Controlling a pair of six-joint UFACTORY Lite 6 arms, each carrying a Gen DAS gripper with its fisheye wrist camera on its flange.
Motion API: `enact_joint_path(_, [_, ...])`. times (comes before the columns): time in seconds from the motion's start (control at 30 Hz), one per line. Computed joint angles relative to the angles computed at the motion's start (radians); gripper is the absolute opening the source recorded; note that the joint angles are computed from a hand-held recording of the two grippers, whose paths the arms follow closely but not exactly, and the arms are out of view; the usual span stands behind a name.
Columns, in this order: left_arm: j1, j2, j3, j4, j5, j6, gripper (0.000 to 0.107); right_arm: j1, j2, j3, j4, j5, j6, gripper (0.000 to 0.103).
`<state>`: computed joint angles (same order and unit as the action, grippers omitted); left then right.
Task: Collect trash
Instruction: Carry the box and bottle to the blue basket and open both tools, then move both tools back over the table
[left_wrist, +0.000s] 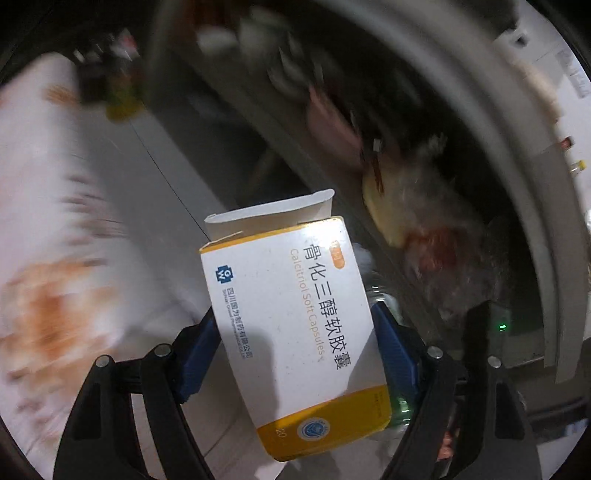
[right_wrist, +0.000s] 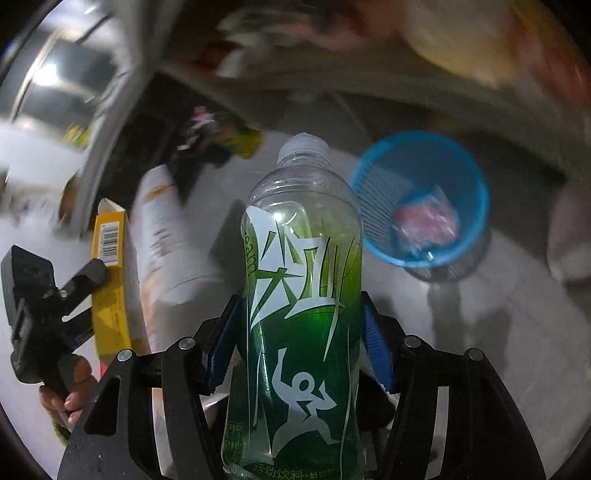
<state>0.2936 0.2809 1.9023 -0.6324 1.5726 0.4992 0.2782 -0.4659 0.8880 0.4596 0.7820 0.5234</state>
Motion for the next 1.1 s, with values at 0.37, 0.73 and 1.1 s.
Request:
enact_joint_path(0.37, [-0.449,0.487,0.354,0.138,-0.206,-0.331,0.088,-0.352,0.407,-0.019,0.261,-0.099,-0.452,0.061])
enact_joint_path(0.73, [-0.368,0.349,0.304,0.045,-0.251,-0.256,0.094,-0.242,0.545,0.024,0.06,-0.342,-0.291,0.066])
enact_joint_path(1.1, [-0.095,-0.053,-0.007,-0.122,-0.114,-0.028,0.094,0.029,0.086,-0.145,-0.438,-0.118,0.266,0.066])
